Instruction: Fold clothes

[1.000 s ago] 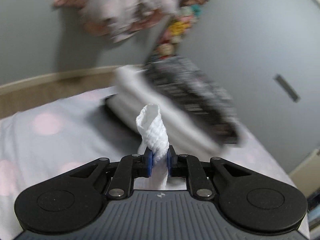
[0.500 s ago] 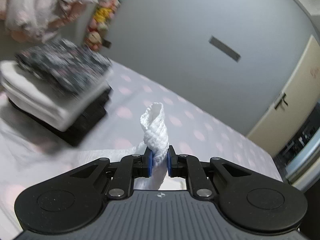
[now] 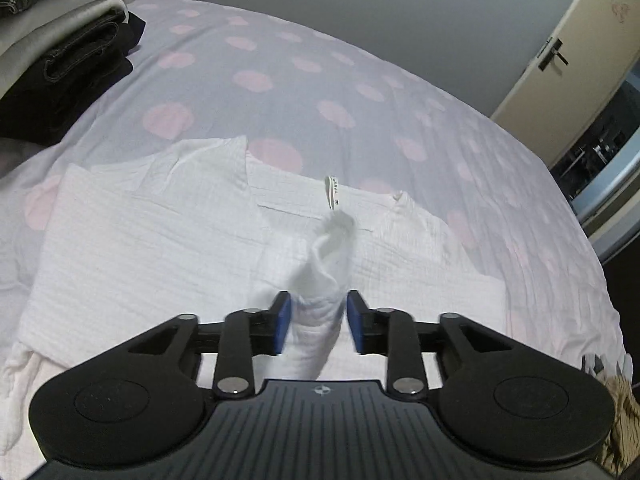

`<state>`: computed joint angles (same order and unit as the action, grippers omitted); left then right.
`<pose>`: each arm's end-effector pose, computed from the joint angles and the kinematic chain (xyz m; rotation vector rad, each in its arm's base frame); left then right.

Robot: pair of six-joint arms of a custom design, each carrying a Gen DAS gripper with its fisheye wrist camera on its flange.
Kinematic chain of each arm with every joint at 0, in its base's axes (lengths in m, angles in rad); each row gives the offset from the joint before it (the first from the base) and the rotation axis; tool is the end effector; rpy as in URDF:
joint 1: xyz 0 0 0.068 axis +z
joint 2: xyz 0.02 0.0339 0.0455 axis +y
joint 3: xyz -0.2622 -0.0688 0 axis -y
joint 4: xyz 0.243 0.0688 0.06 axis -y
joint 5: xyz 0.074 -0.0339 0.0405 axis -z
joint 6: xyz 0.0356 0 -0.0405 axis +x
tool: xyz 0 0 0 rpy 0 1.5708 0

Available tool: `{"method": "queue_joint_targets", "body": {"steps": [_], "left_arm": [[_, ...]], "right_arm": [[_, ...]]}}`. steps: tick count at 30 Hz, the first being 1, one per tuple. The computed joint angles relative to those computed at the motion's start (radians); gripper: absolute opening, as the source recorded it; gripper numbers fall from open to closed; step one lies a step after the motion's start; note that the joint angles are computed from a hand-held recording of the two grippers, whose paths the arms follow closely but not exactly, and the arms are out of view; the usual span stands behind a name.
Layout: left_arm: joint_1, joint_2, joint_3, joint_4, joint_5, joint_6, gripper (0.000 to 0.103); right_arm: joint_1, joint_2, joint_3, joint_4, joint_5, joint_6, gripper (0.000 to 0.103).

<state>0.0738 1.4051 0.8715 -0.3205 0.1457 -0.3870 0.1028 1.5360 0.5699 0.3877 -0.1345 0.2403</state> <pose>0.2878 0.0161 0.2178 -0.4917 2.3879 -0.3180 0.2879 0.0345 0.1500 0.0699 2.1620 0.3432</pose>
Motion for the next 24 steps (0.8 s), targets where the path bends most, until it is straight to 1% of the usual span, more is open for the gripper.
{"method": "queue_joint_targets", "body": {"steps": [1, 2, 3, 6, 9, 11, 14, 16, 18, 21, 24], "left_arm": [[0.011, -0.02, -0.014, 0.0, 0.015, 0.011, 0.047], [0.029, -0.043, -0.026, -0.009, 0.037, 0.03, 0.052], [0.043, -0.074, -0.039, -0.024, 0.048, 0.049, 0.052], [0.09, -0.171, -0.083, -0.063, 0.029, 0.09, 0.052], [0.182, -0.31, -0.174, -0.089, 0.001, 0.152, 0.052], [0.25, -0.389, -0.224, -0.115, -0.031, 0.215, 0.052], [0.367, -0.496, -0.306, -0.144, -0.077, 0.343, 0.052], [0.455, -0.55, -0.372, -0.133, -0.108, 0.425, 0.052], [0.562, -0.577, -0.424, -0.107, -0.069, 0.479, 0.052], [0.703, -0.545, -0.46, -0.076, 0.036, 0.495, 0.052], [0.719, -0.52, -0.467, -0.055, 0.056, 0.482, 0.052]], "right_arm": [[0.002, 0.001, 0.0, 0.0, 0.0, -0.001, 0.03], [0.005, 0.0, 0.0, -0.002, -0.001, -0.003, 0.03], [0.007, 0.0, -0.001, -0.005, -0.002, -0.006, 0.03], [0.025, -0.007, -0.011, -0.003, 0.009, -0.019, 0.03], [0.046, -0.012, -0.021, 0.002, 0.027, -0.036, 0.03], [0.06, -0.009, -0.026, 0.007, 0.037, -0.044, 0.03], [0.085, -0.003, -0.029, 0.012, 0.059, -0.058, 0.03], [0.104, 0.001, -0.04, 0.033, 0.08, -0.073, 0.03], [0.121, 0.007, -0.05, 0.053, 0.102, -0.088, 0.03], [0.144, 0.017, -0.07, 0.092, 0.139, -0.104, 0.03], [0.158, 0.027, -0.087, 0.124, 0.165, -0.11, 0.03]]}}
